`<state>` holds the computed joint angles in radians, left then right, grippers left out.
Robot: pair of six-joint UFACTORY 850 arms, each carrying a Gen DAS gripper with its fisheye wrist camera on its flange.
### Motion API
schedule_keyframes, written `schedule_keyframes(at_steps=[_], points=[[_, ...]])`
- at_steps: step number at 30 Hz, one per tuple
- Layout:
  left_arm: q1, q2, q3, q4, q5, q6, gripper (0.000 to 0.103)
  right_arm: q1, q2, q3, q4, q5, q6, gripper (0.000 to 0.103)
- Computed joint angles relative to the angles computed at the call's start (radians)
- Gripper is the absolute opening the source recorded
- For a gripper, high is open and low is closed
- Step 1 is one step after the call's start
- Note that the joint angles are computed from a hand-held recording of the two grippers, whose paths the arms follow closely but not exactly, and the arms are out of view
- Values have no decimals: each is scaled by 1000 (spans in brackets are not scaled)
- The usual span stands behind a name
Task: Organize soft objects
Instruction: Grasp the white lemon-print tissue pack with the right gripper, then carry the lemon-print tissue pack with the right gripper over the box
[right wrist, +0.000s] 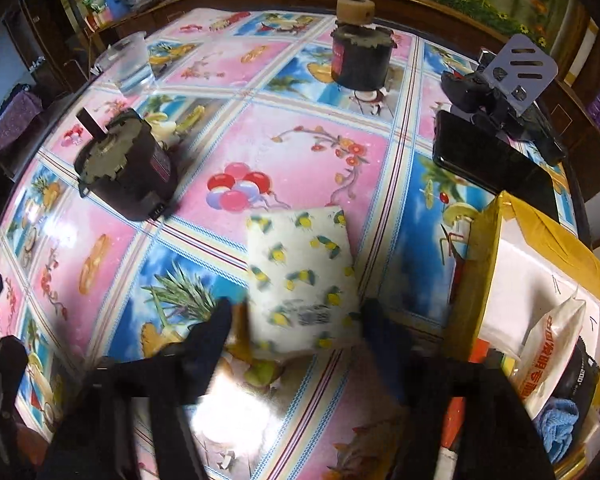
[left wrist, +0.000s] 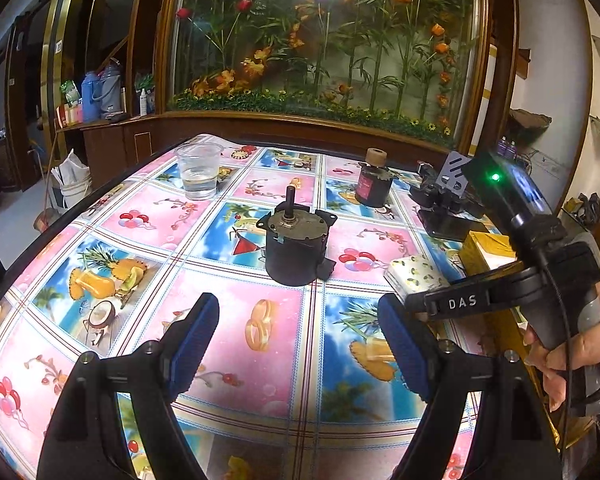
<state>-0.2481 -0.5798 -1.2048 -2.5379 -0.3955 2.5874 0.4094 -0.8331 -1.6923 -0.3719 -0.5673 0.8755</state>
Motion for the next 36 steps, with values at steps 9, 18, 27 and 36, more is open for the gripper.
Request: schedule_keyframes(at_steps=[9, 18, 27, 36], points=[[42, -17, -32, 429, -98, -435, 80, 54, 86, 133, -192, 99, 155, 56], [122, -106, -140, 816, -439, -905, 68, 145, 244, 339, -650, 235, 613, 56], [128, -156, -195, 925, -606, -1002, 39, 208, 294, 407, -930, 234, 882, 56], [107, -116, -148, 948, -583, -942, 30, 225, 356, 513, -1196, 232, 1215, 56]])
